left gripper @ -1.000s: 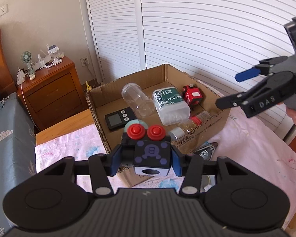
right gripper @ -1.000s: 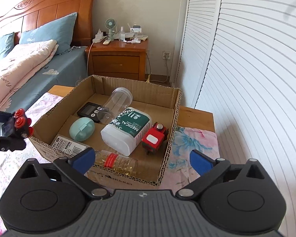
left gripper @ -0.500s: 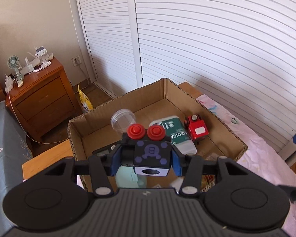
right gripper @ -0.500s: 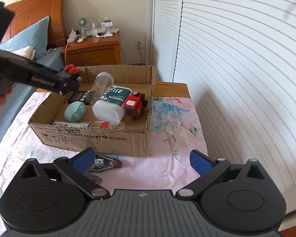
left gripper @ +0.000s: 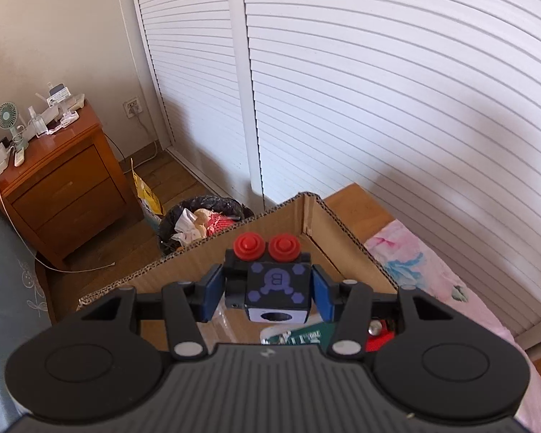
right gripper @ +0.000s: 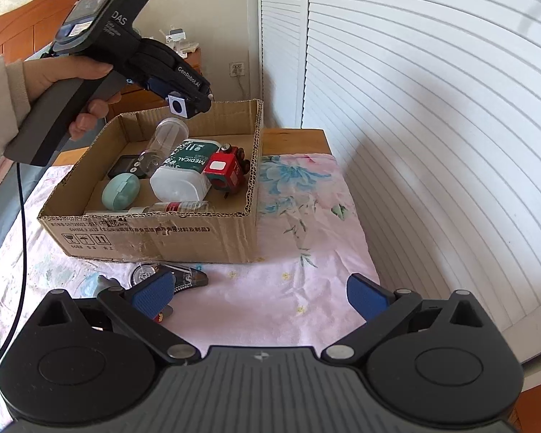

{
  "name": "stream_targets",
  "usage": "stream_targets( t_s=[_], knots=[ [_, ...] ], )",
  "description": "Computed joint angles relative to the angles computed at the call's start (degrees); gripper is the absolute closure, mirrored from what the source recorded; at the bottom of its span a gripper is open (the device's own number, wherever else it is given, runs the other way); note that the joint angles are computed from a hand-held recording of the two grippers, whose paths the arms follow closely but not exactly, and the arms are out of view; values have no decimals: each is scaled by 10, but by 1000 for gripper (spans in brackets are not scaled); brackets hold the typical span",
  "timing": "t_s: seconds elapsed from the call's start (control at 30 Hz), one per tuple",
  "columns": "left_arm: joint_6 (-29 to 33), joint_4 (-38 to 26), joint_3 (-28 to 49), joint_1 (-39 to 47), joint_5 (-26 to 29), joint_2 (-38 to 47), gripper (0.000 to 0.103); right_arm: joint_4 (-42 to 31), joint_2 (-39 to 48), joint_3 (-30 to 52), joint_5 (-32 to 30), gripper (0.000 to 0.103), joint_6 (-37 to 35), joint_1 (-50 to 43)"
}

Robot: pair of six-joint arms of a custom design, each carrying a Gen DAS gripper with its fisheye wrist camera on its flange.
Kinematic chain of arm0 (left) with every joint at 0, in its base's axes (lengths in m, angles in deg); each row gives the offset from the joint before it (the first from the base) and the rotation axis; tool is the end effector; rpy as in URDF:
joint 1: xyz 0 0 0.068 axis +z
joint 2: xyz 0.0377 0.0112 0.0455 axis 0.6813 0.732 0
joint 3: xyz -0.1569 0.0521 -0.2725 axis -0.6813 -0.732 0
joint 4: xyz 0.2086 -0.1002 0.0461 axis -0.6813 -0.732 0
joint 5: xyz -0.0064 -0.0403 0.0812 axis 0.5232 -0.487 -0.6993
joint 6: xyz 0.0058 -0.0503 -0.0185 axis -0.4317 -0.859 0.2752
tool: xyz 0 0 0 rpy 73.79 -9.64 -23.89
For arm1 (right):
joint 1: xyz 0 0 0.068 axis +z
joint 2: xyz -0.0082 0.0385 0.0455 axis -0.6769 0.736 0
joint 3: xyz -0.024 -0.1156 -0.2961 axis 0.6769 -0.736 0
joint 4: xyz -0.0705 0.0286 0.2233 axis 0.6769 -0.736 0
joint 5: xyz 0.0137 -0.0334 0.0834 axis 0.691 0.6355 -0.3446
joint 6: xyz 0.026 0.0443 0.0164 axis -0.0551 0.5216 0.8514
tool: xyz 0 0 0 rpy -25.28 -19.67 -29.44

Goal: Organize rigid objects
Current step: 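Carry the train and cube into the box and open both grippers, then lower the left gripper onto the grey elephant toy and grasp it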

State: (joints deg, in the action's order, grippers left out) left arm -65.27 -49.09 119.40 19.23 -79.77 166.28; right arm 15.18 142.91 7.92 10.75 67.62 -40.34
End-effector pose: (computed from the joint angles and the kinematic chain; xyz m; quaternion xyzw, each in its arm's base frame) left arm 0.3286 -0.1359 0.2004 0.0869 0.9319 0.0040 0.3521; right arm 0.1683 0.0153 0.1896 -0.1686 0.9180 0.0823 0.3493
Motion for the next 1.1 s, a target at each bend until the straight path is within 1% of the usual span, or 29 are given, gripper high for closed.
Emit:
stream_targets(
  t_s=[0.03,0.07,0.1,0.13,0.17,0.2,0.27,0.37,0.47,0.57,0.73,0.83,0.93,1.1],
  knots=[
    [0,10,-1,0,-2,4,36,0,1,0,-2,0,0,-2],
    [1,17,-2,1,-5,6,19,-1,0,-1,-6,0,-2,-6],
    [-3,25,-9,-1,-14,4,14,-2,1,-2,-12,0,-6,-10],
    [-10,39,-21,-5,-30,0,12,-4,0,-2,-14,0,-7,-11],
    [-13,49,-30,-6,-35,-5,12,-5,-3,-3,-15,0,-8,-12],
    [-13,50,-38,-5,-27,-12,12,-7,-5,-3,-19,0,-11,-15],
    [-16,32,-45,-3,-16,-25,11,-10,-10,-3,-22,0,-11,-17],
    [-27,7,-62,-12,-23,-52,10,-23,-25,-3,-32,0,-13,-23],
    [-34,-1,-92,-29,-29,-90,9,-37,-47,-4,-43,0,-14,-28],
    [-47,-3,-128,-56,-50,-135,5,-55,-69,-3,-52,0,-15,-32],
    [-85,-22,-184,-125,-110,-207,3,-84,-106,-6,-66,0,-26,-49],
    [-135,-43,-214,-175,-147,-239,1,-93,-114,-11,-89,0,-37,-76],
    [-204,-68,-243,-236,-184,-260,1,-91,-109,-21,-108,0,-49,-102],
    [-342,-99,-272,-348,-252,-247,1,-84,-100,-37,-140,0,-78,-149]
  ],
)
